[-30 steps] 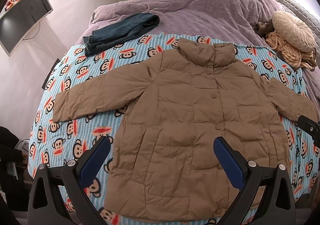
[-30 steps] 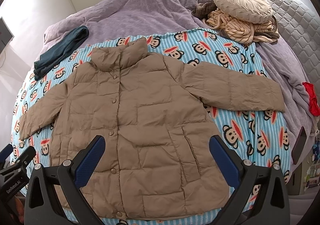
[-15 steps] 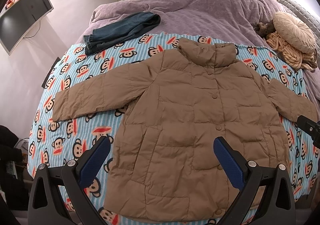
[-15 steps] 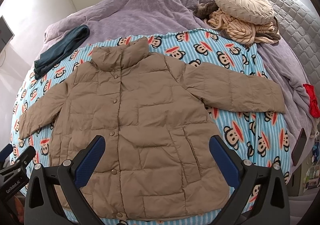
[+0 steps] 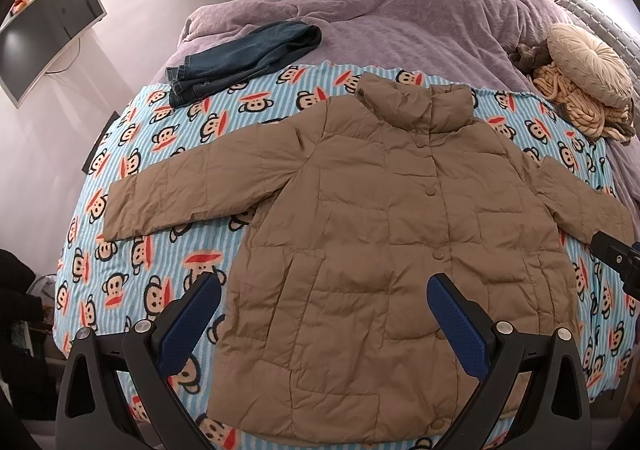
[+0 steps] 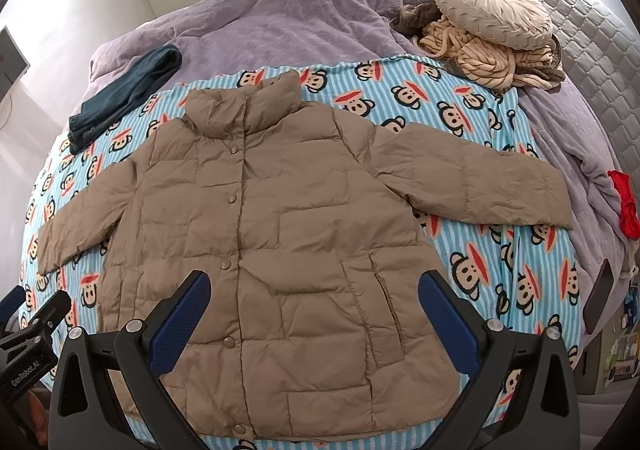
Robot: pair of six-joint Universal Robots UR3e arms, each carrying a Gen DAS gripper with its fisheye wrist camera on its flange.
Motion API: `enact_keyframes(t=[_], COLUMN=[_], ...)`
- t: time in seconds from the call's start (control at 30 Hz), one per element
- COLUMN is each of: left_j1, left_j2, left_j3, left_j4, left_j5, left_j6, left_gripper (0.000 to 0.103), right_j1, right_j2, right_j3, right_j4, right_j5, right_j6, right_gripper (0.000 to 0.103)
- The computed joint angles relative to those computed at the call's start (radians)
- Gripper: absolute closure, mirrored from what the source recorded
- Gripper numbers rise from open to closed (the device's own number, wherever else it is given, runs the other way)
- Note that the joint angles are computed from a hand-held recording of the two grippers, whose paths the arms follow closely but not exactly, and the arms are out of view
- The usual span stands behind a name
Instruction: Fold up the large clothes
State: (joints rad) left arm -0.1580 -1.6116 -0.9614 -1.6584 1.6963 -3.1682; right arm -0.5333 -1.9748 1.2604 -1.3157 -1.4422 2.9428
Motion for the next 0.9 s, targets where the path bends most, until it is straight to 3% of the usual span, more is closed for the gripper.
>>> enact_keyframes(t=[0.33, 0.57, 0.7, 0.9], left_j1=[0.041, 0.149, 0.240, 0.360], left_j2=[-0.003, -0.016, -0.033, -0.045], left_j3=[-0.028, -0.046, -0.074, -0.207], left_j4=[0.008, 0.007, -0.003, 0.111], left_j5=[-0.039, -0.093, -0.154, -0.217], left_j6=[0.015, 0.037, 0.065, 0.125], left_gripper=[0.000, 0.000, 0.000, 0.000], right_j1=[0.070, 0.218, 0.237, 0.350], right_j2=[0.078, 0.154, 0.194, 0.316], right_j3=[-0.033, -0.022, 0.006, 0.025], right_j4=[-0.001, -0.076, -0.107, -0.185], right_j5=[-0.018, -0.108, -0.044, -0.030], right_j6=[0.073, 0.124, 0.154, 0.209], right_gripper=[0.000, 0.000, 0.000, 0.000])
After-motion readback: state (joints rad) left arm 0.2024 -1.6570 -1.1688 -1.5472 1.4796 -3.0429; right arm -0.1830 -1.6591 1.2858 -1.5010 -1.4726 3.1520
